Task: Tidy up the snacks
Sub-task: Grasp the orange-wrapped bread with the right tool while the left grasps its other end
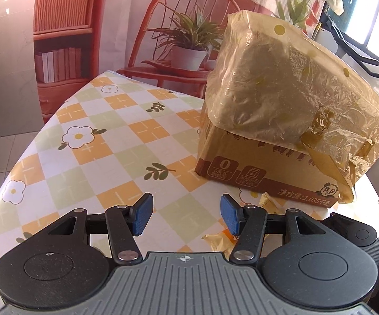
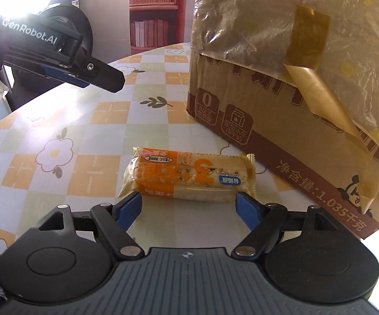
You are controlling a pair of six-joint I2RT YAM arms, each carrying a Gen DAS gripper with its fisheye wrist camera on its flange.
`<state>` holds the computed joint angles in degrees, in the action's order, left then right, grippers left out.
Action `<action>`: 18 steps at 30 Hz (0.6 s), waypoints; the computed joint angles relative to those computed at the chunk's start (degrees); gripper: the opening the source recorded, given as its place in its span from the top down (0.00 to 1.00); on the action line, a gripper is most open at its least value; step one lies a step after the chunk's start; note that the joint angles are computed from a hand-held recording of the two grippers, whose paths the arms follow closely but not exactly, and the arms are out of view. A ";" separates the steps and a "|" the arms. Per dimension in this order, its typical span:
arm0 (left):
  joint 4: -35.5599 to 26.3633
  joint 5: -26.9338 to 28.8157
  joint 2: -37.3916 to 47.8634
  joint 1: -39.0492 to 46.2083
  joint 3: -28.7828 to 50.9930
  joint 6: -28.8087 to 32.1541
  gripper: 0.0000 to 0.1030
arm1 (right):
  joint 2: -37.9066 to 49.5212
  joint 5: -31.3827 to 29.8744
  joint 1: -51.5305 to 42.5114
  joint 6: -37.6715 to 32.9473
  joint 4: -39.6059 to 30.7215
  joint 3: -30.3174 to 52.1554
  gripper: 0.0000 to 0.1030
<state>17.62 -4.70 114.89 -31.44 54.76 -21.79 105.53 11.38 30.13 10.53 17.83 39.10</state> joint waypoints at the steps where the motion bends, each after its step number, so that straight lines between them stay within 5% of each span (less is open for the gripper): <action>1: 0.31 1.24 0.93 -0.16 0.43 -0.33 0.42 | -0.18 0.26 -0.51 -0.17 1.16 -0.92 0.19; 18: -8.04 6.82 9.41 -2.34 8.04 -6.15 0.42 | 4.55 -10.68 -7.47 -13.40 9.97 -1.05 0.12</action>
<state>9.58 2.12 124.30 -33.77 62.81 -27.93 110.08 0.70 22.66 -2.87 27.79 38.05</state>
